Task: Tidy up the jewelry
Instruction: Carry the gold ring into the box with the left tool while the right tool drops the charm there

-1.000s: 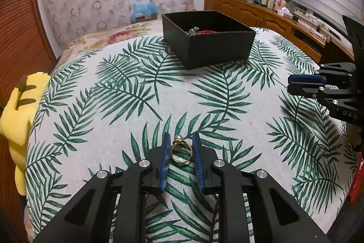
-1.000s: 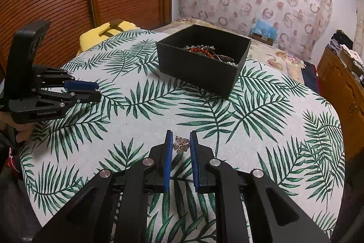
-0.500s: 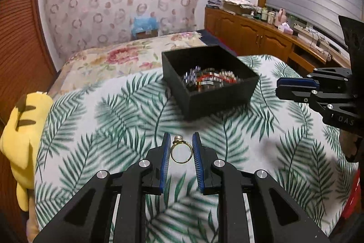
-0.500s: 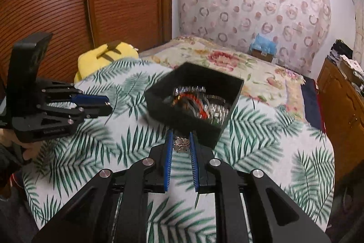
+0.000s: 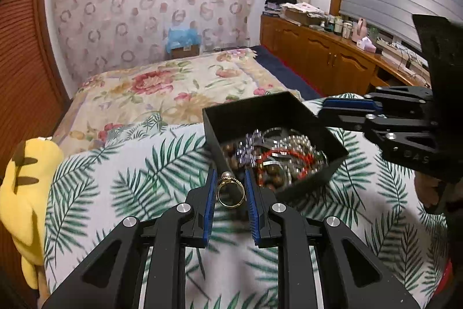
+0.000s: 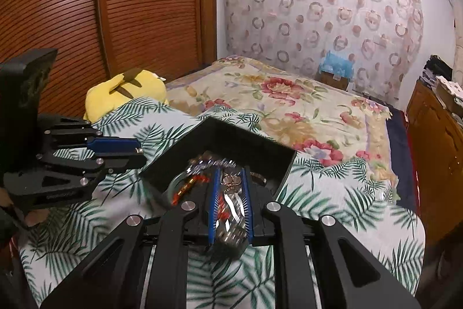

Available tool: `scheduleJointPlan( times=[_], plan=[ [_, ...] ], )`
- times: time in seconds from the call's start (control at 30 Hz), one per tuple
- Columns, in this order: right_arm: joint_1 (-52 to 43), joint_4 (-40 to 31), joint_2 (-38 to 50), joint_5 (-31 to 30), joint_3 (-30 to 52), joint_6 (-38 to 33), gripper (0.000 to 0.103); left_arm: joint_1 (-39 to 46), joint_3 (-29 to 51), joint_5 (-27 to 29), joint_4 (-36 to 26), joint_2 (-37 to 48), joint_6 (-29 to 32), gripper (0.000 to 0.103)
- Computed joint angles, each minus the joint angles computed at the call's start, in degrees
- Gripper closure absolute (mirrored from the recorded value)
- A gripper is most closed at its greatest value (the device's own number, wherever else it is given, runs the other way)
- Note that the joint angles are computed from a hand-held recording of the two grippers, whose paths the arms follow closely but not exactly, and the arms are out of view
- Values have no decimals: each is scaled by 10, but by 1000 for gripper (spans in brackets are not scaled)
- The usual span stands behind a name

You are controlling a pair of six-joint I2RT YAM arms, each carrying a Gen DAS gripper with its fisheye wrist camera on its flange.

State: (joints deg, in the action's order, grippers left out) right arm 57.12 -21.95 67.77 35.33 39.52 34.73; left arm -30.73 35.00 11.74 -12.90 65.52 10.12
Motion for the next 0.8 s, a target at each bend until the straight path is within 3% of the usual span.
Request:
scheduleJointPlan(
  times=[0.2,0.27,0.37,0.8],
  plan=[
    [-67,57,16,-49,-8,-49,86,-18,36,-13,18,53,-6,85],
    [-84,65,13,-64,-13,-46,75,-22,43,-15,21,64,-7,85],
    [-99,82,-1,-77,-28,-46,74,-24,58,-11,22,82,-10,85],
    [-111,67,-44,-68,-51,-35,74,-53,125,-29,49,176,-30,85]
  ],
)
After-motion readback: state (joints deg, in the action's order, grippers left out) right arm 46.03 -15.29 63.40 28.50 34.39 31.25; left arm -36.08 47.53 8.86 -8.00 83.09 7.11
